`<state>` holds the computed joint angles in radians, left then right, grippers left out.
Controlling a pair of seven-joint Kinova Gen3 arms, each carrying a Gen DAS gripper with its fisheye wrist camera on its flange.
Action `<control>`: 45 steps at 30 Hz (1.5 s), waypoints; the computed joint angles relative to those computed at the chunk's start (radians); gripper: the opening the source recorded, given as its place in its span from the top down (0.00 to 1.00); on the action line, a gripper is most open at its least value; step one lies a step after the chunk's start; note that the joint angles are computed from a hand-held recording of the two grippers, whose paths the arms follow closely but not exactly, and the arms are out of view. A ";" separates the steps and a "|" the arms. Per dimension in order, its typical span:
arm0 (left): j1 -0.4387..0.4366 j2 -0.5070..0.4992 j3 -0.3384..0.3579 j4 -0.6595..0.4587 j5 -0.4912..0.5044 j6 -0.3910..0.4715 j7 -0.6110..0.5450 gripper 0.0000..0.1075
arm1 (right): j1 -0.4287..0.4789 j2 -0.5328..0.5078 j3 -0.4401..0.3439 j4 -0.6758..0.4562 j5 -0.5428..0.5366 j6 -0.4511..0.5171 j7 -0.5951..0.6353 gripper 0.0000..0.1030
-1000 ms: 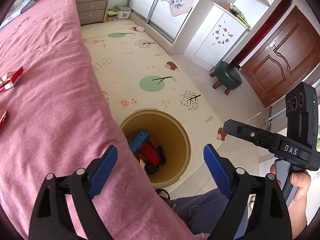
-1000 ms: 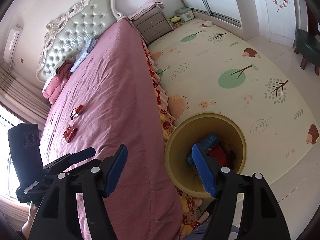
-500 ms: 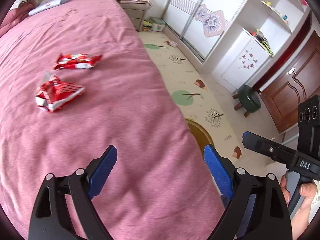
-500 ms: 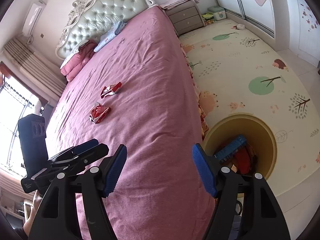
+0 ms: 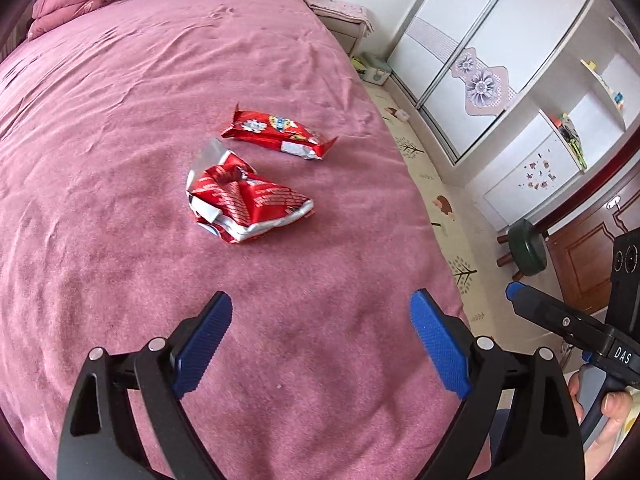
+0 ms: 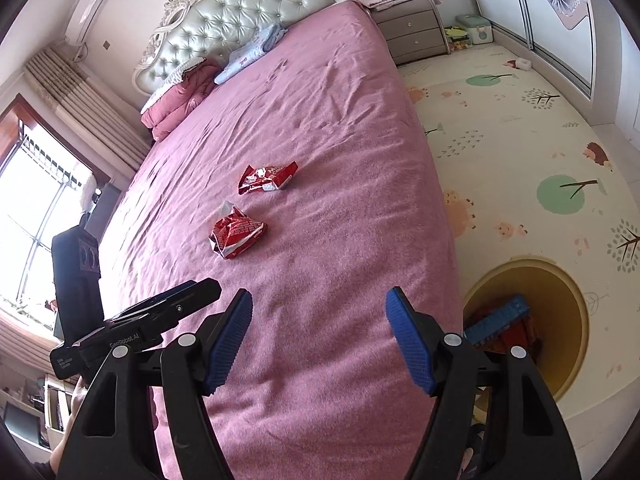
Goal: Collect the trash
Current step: 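Move both open grippers back to the two red snack wrappers, then grasp the silver-red wrapper with the left gripper while the right grasps the red candy wrapper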
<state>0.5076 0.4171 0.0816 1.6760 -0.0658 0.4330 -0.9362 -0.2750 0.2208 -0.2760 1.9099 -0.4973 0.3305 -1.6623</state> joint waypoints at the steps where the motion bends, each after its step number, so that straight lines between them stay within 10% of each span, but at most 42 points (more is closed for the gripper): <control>1: 0.003 0.005 -0.015 -0.002 -0.005 -0.004 0.014 0.14 | -0.001 0.014 0.003 -0.014 0.002 0.004 -0.001 0.35; 20: -0.039 0.224 -0.069 -0.300 -0.019 0.157 0.052 0.12 | 0.009 0.219 -0.013 -0.216 0.082 0.059 -0.008 0.32; 29: 0.060 0.220 -0.163 -0.290 -0.171 0.191 0.201 0.55 | -0.024 0.282 0.004 -0.323 0.121 0.117 -0.032 0.32; 37: -0.109 0.148 -0.024 -0.164 -0.048 0.040 0.092 0.81 | -0.091 0.336 0.043 -0.447 0.182 0.187 -0.074 0.31; 45: -0.191 0.117 0.023 -0.121 0.055 -0.006 -0.075 0.82 | -0.215 0.447 0.136 -0.702 0.357 0.359 -0.118 0.31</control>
